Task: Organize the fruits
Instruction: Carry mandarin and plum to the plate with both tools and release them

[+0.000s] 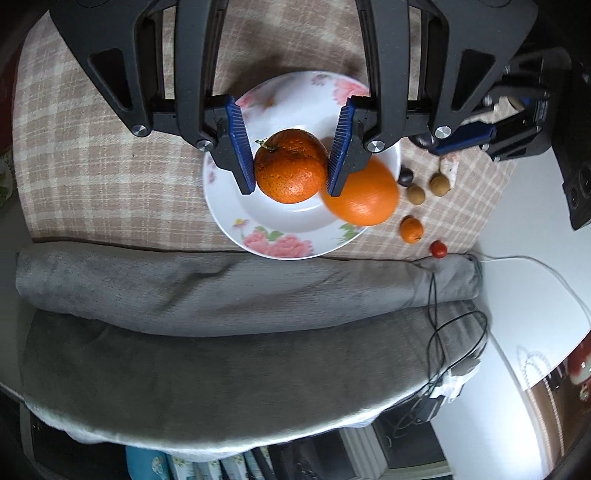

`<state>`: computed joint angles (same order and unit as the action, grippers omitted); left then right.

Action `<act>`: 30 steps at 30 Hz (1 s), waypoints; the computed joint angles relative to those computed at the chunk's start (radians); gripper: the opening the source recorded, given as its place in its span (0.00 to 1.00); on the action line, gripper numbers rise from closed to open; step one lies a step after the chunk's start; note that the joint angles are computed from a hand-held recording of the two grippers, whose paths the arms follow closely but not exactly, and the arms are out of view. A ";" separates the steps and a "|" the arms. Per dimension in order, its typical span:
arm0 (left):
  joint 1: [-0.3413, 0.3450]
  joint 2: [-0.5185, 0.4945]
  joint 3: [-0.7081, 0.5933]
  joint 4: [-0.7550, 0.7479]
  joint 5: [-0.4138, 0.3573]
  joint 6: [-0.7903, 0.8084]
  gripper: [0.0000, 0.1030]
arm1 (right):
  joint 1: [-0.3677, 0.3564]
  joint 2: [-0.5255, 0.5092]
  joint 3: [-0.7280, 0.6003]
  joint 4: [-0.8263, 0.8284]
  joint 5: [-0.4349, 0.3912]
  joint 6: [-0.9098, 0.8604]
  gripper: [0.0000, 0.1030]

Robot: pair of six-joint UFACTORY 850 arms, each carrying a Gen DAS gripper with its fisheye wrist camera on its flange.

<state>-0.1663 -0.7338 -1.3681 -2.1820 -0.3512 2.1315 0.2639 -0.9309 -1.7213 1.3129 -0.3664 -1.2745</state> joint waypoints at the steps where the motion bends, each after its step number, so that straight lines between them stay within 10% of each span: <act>1: -0.004 -0.005 -0.007 0.016 0.004 -0.013 0.20 | -0.002 -0.005 -0.006 -0.006 -0.003 0.009 0.41; 22: -0.039 -0.051 -0.083 0.129 0.056 -0.114 0.23 | -0.013 -0.077 -0.095 -0.089 -0.013 0.123 0.41; 24: -0.040 -0.051 -0.081 0.108 0.057 -0.091 0.42 | -0.013 -0.079 -0.099 -0.095 -0.008 0.134 0.48; 30: -0.042 -0.050 -0.081 0.058 0.066 -0.043 0.47 | -0.015 -0.055 -0.063 0.047 0.011 0.005 0.67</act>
